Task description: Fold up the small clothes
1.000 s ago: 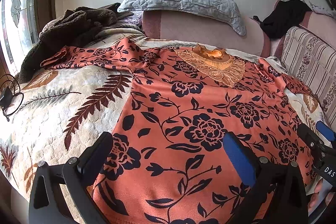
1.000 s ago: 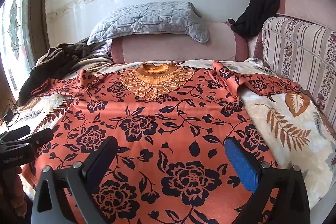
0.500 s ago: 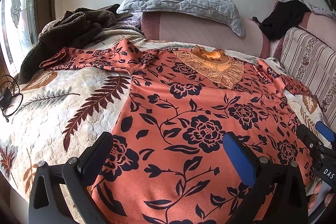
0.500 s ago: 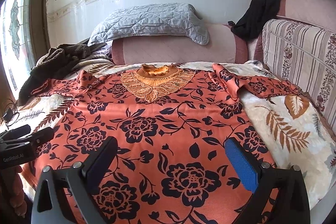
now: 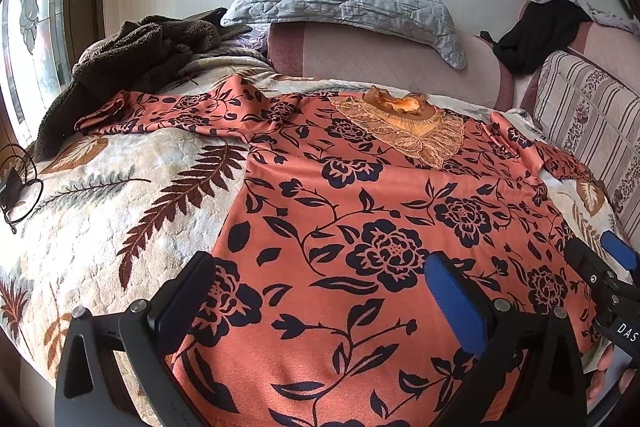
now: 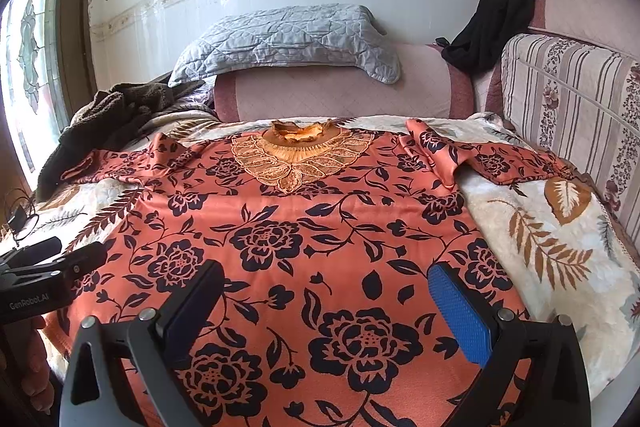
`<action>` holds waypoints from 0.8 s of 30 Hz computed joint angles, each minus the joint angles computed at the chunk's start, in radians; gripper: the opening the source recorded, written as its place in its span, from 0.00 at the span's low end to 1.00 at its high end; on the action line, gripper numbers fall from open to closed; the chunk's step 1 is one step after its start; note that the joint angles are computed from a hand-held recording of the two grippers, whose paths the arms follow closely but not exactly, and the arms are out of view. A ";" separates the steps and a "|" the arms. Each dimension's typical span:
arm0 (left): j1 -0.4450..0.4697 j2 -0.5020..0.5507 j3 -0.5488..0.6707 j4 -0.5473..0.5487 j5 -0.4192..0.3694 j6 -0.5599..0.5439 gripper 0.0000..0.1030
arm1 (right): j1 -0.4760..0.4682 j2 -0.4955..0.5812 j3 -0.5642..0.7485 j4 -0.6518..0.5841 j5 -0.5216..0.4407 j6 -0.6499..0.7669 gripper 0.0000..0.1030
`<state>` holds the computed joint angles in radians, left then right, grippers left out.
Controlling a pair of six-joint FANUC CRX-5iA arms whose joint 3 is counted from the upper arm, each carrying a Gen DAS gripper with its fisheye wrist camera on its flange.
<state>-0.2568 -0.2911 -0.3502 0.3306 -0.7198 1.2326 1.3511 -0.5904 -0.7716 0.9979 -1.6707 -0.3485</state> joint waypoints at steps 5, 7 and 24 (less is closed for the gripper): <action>0.000 0.000 0.000 -0.001 -0.001 0.001 1.00 | 0.003 -0.002 -0.002 0.006 -0.002 -0.015 1.00; 0.000 0.000 -0.001 0.002 -0.001 -0.001 1.00 | 0.000 0.001 0.003 -0.002 -0.003 -0.004 1.00; 0.009 -0.004 -0.006 0.014 0.002 -0.013 1.00 | -0.003 0.009 0.014 -0.013 0.000 0.020 1.00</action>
